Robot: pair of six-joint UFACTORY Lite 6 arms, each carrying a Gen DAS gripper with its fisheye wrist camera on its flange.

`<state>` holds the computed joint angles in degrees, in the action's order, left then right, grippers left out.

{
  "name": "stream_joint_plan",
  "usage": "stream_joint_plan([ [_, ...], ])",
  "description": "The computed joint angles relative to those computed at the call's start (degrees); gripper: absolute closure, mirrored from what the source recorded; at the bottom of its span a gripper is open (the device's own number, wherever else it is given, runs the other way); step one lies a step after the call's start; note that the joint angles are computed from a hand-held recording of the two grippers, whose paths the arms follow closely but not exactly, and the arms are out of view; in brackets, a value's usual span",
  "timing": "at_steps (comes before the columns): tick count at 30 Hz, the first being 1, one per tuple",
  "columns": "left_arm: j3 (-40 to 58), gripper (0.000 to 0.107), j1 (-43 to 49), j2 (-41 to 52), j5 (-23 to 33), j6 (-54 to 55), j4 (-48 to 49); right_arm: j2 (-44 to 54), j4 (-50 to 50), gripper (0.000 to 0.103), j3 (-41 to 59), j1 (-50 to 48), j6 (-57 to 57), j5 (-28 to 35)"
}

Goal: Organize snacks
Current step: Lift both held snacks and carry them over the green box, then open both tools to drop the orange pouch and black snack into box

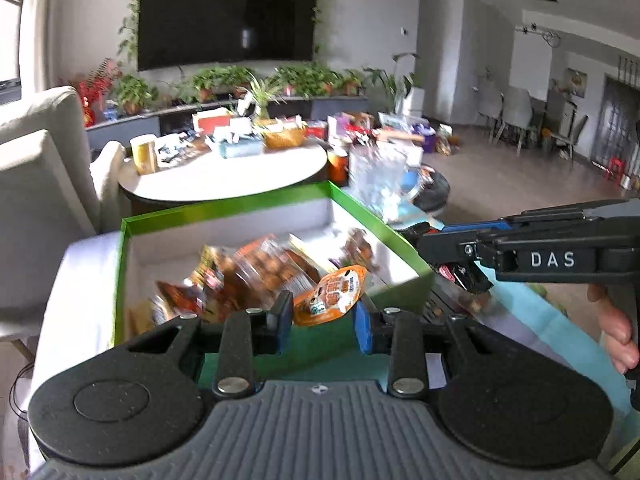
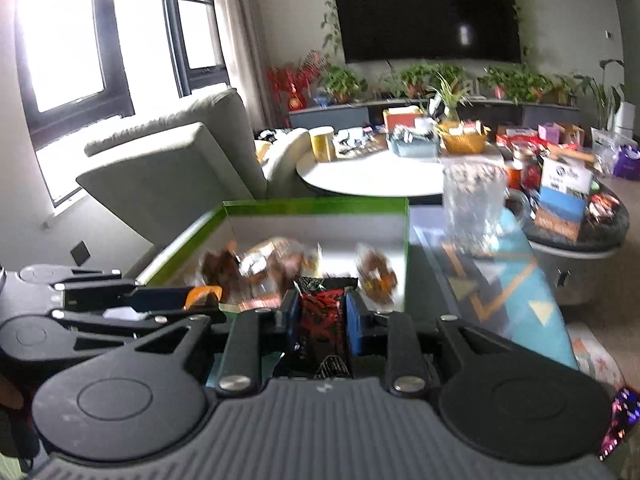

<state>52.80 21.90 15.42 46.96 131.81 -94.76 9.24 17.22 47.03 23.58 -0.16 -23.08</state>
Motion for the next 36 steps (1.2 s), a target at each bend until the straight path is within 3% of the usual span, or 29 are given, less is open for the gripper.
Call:
stream_joint_plan([
  [18, 24.5, 0.077, -3.7, 17.7, -6.2, -6.8, -4.8, 17.3, -5.1, 0.06, 23.2, -2.2, 3.9, 4.6],
  [36, 30.9, 0.076, -6.0, 23.4, -11.9, -10.8, -3.1, 25.4, -10.3, 0.06, 31.6, -3.1, 10.7, 9.0],
])
